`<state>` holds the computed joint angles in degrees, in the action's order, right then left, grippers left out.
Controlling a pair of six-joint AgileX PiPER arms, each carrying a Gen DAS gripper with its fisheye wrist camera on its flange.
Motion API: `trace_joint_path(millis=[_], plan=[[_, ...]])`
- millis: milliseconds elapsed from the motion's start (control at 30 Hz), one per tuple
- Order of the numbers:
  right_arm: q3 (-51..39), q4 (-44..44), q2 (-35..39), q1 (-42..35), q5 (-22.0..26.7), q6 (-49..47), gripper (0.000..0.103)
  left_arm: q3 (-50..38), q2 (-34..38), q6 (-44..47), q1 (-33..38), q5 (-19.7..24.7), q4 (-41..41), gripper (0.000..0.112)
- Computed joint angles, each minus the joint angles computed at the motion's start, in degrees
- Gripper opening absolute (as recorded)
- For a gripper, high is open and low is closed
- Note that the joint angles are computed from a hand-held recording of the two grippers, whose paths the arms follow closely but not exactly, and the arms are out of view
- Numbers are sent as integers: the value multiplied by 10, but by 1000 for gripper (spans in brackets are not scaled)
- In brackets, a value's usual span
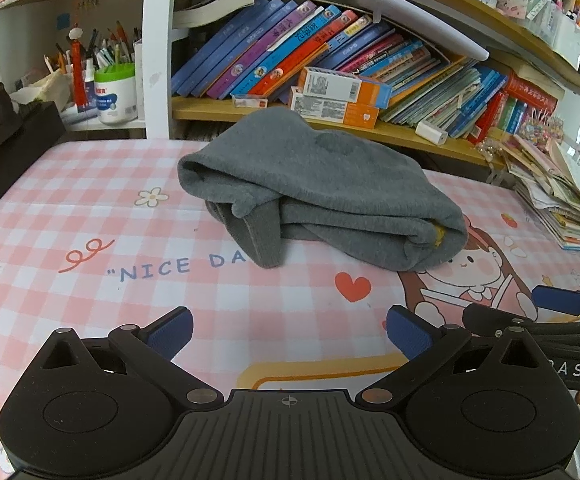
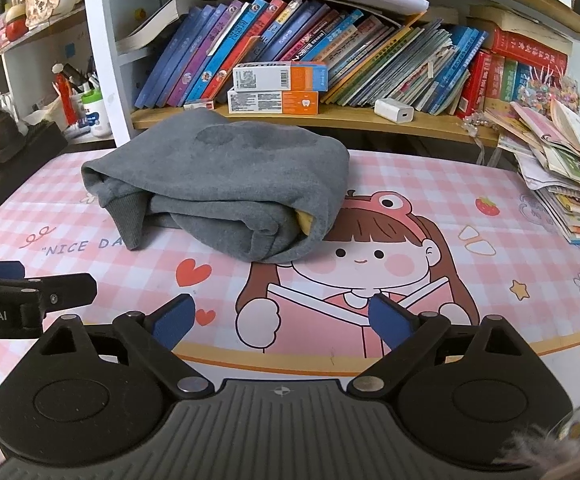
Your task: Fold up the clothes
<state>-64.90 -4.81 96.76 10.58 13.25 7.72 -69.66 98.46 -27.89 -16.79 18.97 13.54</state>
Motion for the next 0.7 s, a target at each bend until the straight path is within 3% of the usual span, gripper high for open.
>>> trace_joint_path(millis=[233,567,700], plan=[[-17,-37,17,1,4,21,86,-6,9,94,15,-12,-101,103],[-71,-113,63,2,11,45,73,-32,27,109,16,5,-108,103],[-108,-134,88,-1,20,41,70,-52,38,113,14,38,-110,103]])
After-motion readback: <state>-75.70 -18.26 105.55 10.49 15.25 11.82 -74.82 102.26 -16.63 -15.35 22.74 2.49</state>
